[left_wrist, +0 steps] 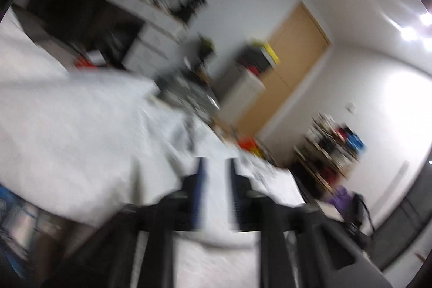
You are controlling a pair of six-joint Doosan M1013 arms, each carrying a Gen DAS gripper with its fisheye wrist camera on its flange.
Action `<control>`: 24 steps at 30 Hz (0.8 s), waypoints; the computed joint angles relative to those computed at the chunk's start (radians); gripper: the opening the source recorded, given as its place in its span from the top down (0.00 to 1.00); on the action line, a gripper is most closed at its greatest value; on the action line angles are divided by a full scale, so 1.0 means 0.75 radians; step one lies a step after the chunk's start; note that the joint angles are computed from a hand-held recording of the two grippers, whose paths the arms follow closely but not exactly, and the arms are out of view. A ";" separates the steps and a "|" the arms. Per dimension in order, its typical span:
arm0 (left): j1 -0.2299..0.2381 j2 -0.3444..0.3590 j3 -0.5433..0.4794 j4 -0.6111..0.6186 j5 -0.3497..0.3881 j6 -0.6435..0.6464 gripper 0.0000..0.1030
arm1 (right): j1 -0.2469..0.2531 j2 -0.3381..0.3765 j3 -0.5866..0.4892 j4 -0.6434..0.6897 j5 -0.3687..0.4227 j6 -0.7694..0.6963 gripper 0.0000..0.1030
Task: Fold large clothes
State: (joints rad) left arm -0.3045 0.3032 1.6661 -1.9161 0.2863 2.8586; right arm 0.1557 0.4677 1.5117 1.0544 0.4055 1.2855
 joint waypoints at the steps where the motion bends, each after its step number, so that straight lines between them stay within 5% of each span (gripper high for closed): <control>1: 0.014 0.018 -0.020 0.131 0.115 -0.131 0.58 | 0.000 0.003 0.003 0.094 0.027 -0.108 0.51; 2: 0.029 0.032 -0.037 0.213 0.218 -0.210 0.58 | 0.001 0.008 -0.005 0.118 0.055 -0.150 0.42; 5: 0.058 0.130 -0.165 0.527 0.624 -0.561 0.56 | 0.001 0.033 -0.033 0.192 0.145 -0.250 0.41; 7: 0.042 0.162 -0.229 0.722 0.691 -0.728 0.56 | -0.001 0.060 -0.062 0.166 0.188 -0.192 0.41; 9: 0.026 0.183 -0.271 0.847 0.718 -0.835 0.55 | -0.003 0.074 -0.074 0.166 0.203 -0.154 0.66; 10: 0.020 0.191 -0.286 0.888 0.739 -0.882 0.55 | -0.007 0.082 -0.080 0.197 0.225 -0.174 0.88; 11: 0.014 0.203 -0.302 0.921 0.766 -0.932 0.55 | -0.012 0.080 -0.068 0.271 0.231 -0.227 0.88; 15: 0.001 0.223 -0.320 0.937 0.737 -1.042 0.55 | -0.042 0.071 -0.008 0.622 0.309 -0.478 0.89; 19: -0.003 0.224 -0.313 0.959 0.636 -1.144 0.55 | -0.022 0.059 -0.021 0.474 0.260 -0.412 0.89; 24: -0.006 0.167 -0.225 0.827 0.426 -0.998 0.55 | -0.013 0.056 -0.026 0.456 0.252 -0.432 0.87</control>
